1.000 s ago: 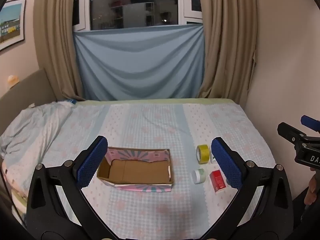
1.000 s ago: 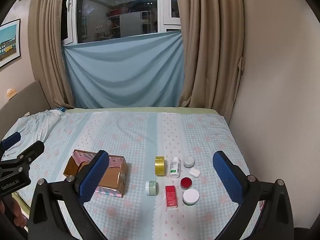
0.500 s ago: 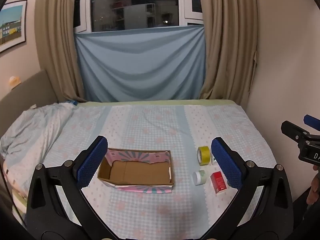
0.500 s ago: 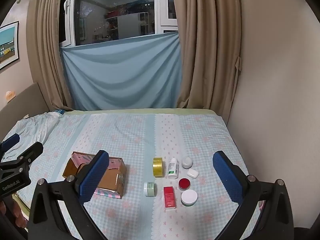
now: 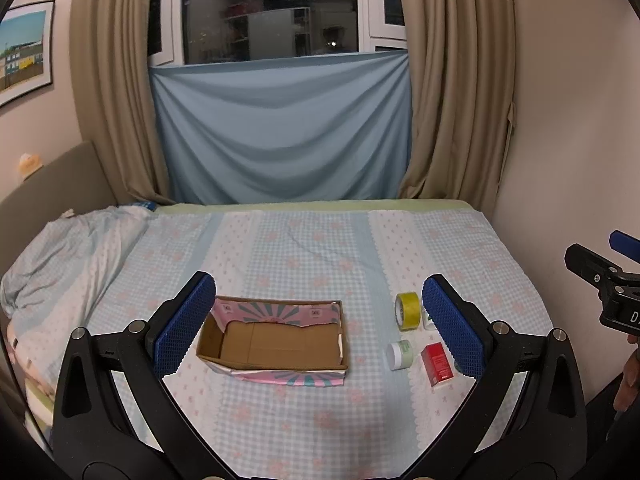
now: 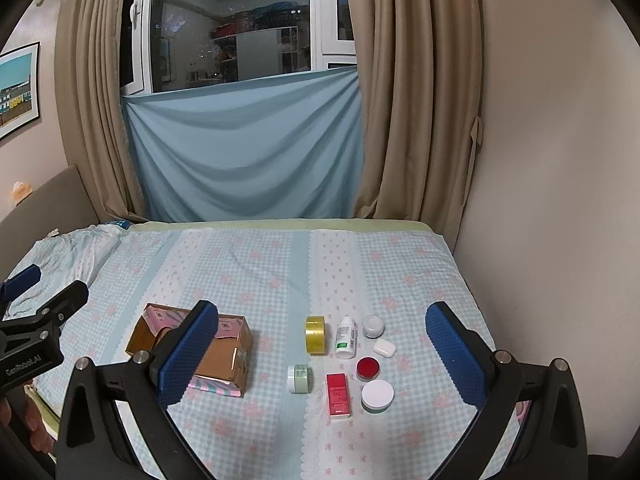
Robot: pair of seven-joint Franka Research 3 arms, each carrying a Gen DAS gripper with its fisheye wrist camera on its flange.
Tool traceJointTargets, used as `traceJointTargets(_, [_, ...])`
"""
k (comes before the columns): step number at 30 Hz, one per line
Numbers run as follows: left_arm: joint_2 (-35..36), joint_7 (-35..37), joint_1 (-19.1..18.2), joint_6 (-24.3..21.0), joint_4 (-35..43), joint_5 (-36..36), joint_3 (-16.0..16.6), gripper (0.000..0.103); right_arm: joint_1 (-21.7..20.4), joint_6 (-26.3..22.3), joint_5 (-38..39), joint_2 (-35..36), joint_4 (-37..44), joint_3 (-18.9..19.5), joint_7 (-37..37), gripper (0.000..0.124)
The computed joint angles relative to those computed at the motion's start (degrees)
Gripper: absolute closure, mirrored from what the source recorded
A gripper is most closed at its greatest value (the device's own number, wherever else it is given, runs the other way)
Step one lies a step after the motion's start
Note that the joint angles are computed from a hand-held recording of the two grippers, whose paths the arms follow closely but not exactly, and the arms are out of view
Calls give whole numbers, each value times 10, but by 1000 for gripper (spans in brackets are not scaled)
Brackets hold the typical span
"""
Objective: Organize rigid objects
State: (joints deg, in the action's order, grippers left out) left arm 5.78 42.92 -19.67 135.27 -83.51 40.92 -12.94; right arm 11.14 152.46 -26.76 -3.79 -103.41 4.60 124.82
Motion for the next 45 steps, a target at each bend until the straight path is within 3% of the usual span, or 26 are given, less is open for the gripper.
traceJointTargets(29, [-8, 5, 5, -1, -1, -10, -2, 1, -3, 2, -3, -6, -6, 3, 0, 21])
traceJointTargets(45, [-15, -23, 0, 1, -9, 22, -3, 1, -15, 16, -16, -17, -19, 8, 17, 21])
